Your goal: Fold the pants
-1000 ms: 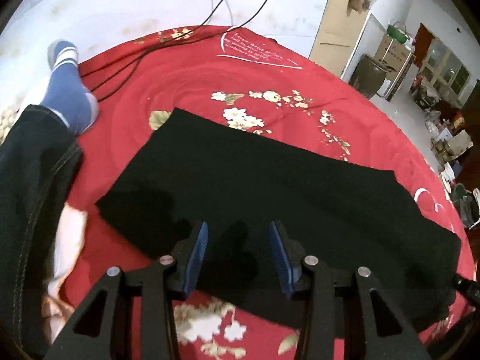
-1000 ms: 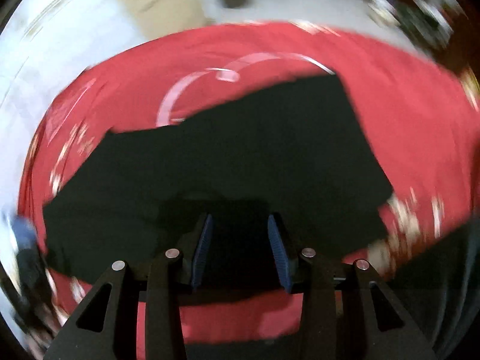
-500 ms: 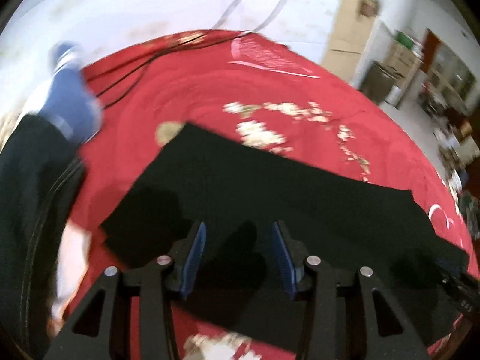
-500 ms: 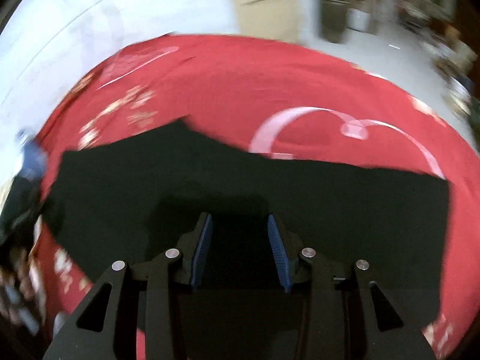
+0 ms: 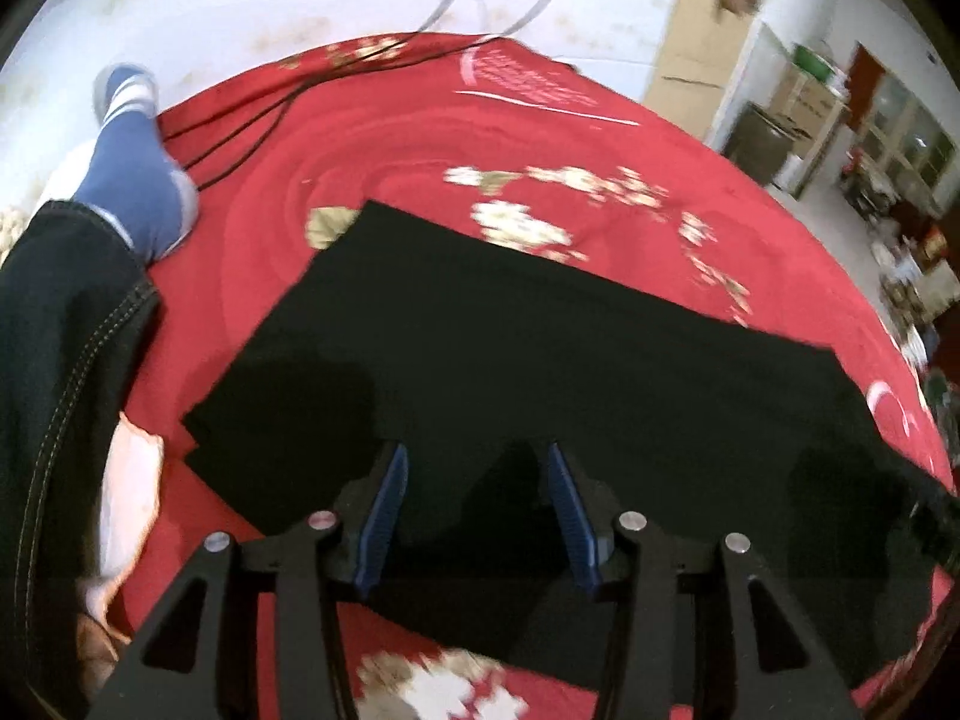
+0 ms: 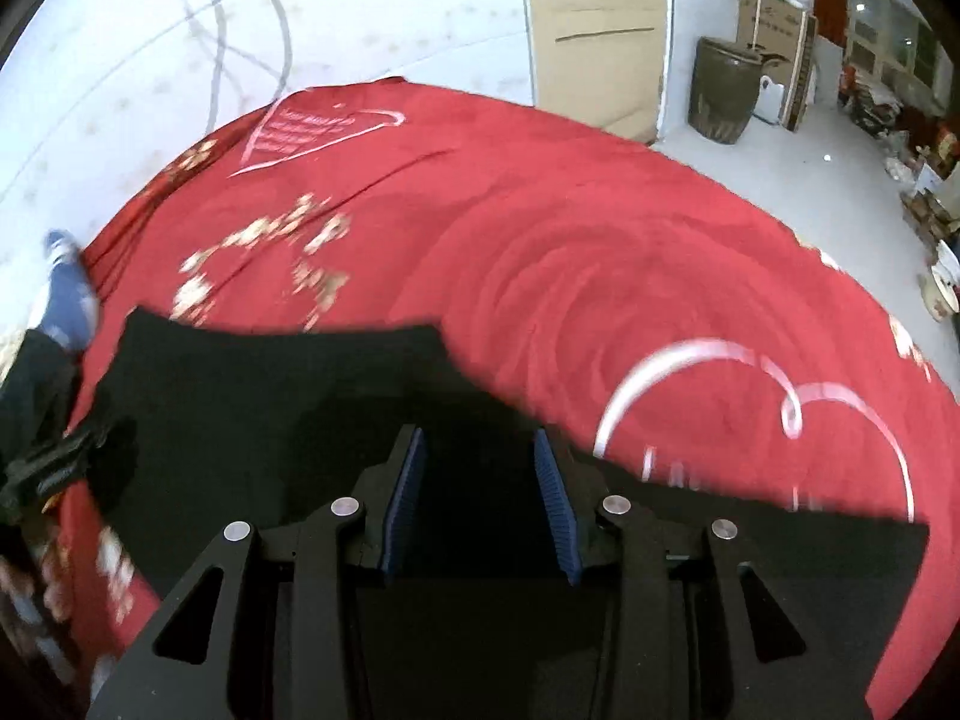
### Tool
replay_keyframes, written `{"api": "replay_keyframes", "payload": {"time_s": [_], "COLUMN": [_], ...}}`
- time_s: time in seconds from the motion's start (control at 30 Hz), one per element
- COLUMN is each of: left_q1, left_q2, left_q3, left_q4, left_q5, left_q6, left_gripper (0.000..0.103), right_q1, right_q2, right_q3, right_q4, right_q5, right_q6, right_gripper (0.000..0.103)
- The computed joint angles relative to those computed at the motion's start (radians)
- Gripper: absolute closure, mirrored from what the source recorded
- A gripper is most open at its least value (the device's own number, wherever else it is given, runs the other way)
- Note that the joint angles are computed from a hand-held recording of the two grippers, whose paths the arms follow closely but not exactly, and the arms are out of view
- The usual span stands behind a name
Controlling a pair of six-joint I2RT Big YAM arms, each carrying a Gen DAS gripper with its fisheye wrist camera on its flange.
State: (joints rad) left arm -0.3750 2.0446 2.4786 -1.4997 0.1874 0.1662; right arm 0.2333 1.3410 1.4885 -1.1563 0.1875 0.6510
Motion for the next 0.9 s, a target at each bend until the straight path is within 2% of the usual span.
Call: {"api": "replay_keyframes", "payload": {"time_s": [0.03, 0.07, 0.13, 0.17, 0.2, 0.3, 0.47, 0.63, 0.83, 0.9], "left_q1": [-0.002, -0.007, -0.016, -0.019, -0.019, -0.013, -0.021, -0.038, -0.041, -0.041], "left_q2": [-0.030, -0.044, -0.032, -0.060, -0.064, -0.099, -0.182, -0.234, -0.245, -0.244], "left_q3": [-0.055, -0.081, -0.073, -0.115, -0.111, -0.135, -0.216, -0.262, -0.268, -0.265], "left_q4": [0.021, 0.013, -0.036, -0.012, -0.020, -0.042, -0.016, 0.015, 0.044, 0.045], "left_q5": [0.000, 0.003, -0.020, -0.041, -0.033, 0.017, 0.059, 0.086, 0.102, 0.111], "left_q6": [0.020, 0.040, 0.069, 0.083, 0.092, 0.105, 0.167, 0.213, 0.220, 0.218], "left_gripper": [0.052, 0.052, 0.052, 0.052, 0.052, 0.052, 0.052, 0.052, 0.052, 0.052], "right_q1": [0.017, 0.037, 0.066, 0.079, 0.087, 0.078, 0.127, 0.155, 0.170, 0.175], "right_q2": [-0.004, -0.006, -0.016, -0.019, -0.012, -0.021, -0.063, -0.102, -0.130, -0.131], "right_q3": [-0.009, -0.018, -0.048, -0.059, -0.045, -0.014, -0.021, -0.066, -0.086, -0.087], "right_q4": [-0.022, -0.038, -0.077, -0.092, -0.097, -0.128, -0.141, -0.154, -0.168, -0.160], "right_q5": [0.005, 0.004, -0.040, -0.054, -0.037, -0.070, -0.018, -0.017, -0.006, 0.003], "right_q6": [0.025, 0.058, 0.134, 0.166, 0.177, 0.225, 0.270, 0.337, 0.360, 0.355], "right_gripper": [0.064, 0.064, 0.064, 0.063, 0.063, 0.063, 0.063, 0.063, 0.063, 0.060]}}
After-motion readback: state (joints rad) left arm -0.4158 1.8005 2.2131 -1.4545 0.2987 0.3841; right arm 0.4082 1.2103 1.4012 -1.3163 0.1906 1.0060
